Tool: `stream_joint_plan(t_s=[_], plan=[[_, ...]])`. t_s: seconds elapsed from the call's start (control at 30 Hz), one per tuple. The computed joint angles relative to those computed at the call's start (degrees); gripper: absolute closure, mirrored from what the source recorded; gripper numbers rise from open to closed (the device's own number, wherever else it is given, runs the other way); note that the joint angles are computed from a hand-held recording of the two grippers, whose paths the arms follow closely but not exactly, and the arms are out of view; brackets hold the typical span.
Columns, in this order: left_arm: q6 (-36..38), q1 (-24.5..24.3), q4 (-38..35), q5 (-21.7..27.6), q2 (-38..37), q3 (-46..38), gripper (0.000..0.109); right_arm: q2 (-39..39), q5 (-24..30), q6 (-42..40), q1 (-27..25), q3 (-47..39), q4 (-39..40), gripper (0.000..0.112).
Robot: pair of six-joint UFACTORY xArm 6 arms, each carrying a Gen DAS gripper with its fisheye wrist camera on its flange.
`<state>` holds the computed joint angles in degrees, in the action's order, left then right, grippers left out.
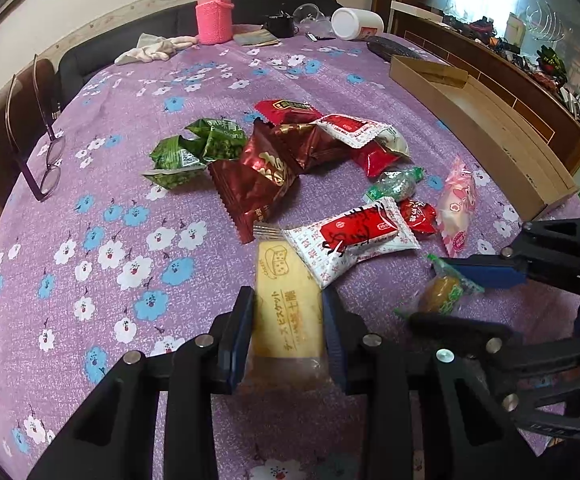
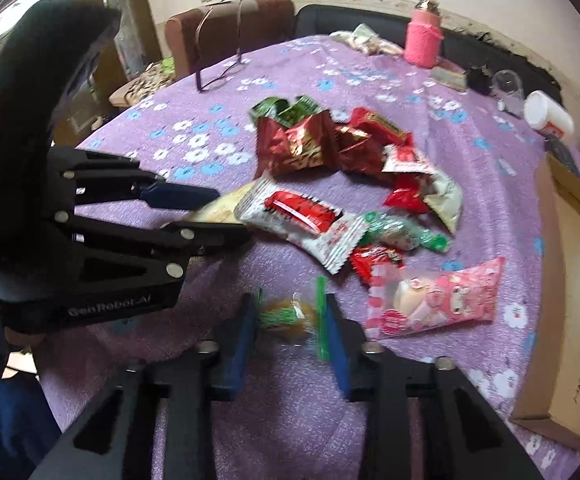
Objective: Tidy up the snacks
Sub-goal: 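Grasp the yellow biscuit packet with left gripper while right gripper grasps green-wrapped candy, then carry both snacks into the cardboard tray and open both grippers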
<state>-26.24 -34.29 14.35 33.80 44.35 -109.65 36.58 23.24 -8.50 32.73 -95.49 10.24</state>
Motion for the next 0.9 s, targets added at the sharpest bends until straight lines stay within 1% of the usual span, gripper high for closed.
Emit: stream_joint_plan(t_s=[0.2,0.23,0.27,0.4,0.53,0.67,0.73,0.8,0.87,0.9], plan=[[1.57,0.72,-4.25,-3.03,-3.14,4.98,0.076,-2.65,-2.85,1.56,-0.04,2.93,0.92,0.079],[1.97,0.85,-5.07,-3.94,-4.05,6.24,0.076,-3.24,-3.38,1.17,-0.14,3.27,2.50,0.079],[2.05,0.93,-5.33,-4.49,-4.69,7.04,0.076,-3.95,-4.07,0.75,-0.21,3.68,3.96,0.079],[1.76,1.26,-5.45,-7.76,-8.42,11.08,0.076,-6.50,-6.40,1.65,-0.50,4.32,5.02,0.079],[1.59,1.32,-5.48,-8.97,-10.86,11.84,0.076,-8.90,-7.55,2.14,-1.16,3.18,5.42,0.079],[0.86,0.94,-3.49,-8.67,-11.87,8.92,0.076,-11.49,-8.68,7.14,-2.49,1.07,-0.90,0.080],[1.14,0.75,-3.19,-8.47,-11.67,6.42,0.076,-12.94,-9.28,7.94,-3.09,0.45,-2.21,0.080],[2.47,0.38,-4.16,-7.83,-10.60,2.36,0.076,-14.31,-10.20,11.45,-4.05,-0.11,-6.80,0.080],[3.79,-0.17,-5.01,-7.39,-9.49,-0.77,0.076,-15.65,-11.34,13.69,-4.93,0.17,-9.43,0.080],[4.24,-0.56,-5.10,-6.48,-7.88,-4.15,0.076,-16.24,-11.93,15.43,-5.47,0.42,-11.21,0.080]])
